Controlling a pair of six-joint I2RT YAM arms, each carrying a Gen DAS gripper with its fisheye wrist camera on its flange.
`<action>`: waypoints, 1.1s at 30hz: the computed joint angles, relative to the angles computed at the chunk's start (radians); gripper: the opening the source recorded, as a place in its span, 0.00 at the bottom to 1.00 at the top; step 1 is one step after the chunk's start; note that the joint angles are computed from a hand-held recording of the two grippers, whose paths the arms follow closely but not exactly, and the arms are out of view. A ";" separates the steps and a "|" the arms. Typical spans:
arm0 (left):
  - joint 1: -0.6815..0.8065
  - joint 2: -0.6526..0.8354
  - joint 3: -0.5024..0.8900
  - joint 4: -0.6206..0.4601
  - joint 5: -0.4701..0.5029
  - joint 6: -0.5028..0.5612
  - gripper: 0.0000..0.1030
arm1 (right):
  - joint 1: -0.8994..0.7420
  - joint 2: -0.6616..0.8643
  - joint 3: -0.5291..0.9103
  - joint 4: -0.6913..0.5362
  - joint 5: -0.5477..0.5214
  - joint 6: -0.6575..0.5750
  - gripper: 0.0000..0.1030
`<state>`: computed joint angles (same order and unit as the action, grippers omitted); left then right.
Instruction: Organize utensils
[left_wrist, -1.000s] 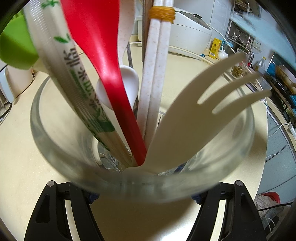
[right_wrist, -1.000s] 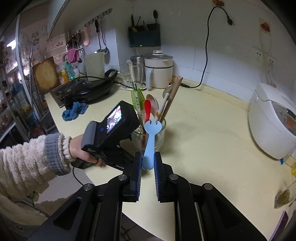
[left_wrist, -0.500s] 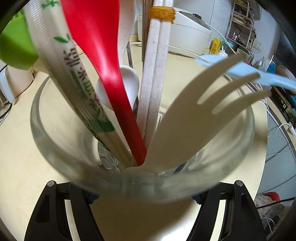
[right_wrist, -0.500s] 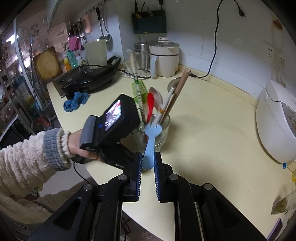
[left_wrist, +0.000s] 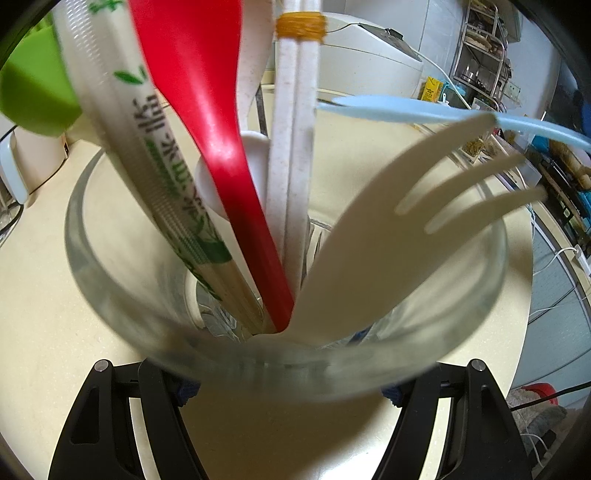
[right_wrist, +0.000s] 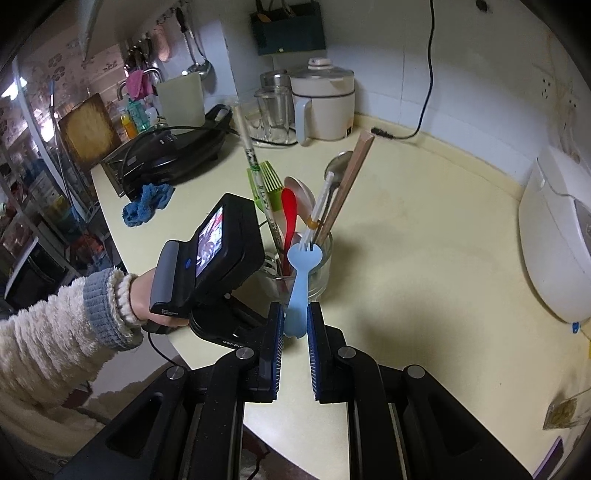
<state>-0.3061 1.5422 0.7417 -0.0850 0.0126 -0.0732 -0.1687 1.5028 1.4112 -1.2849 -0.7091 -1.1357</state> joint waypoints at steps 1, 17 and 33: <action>0.000 0.000 0.000 0.000 0.001 -0.001 0.75 | 0.006 -0.002 0.004 -0.002 0.009 0.009 0.12; -0.012 0.001 0.007 -0.009 -0.012 -0.006 0.75 | 0.164 0.136 0.273 -0.183 0.191 0.091 0.12; -0.004 -0.001 0.002 -0.002 0.001 -0.006 0.75 | 0.353 0.239 0.454 -0.222 0.393 0.203 0.12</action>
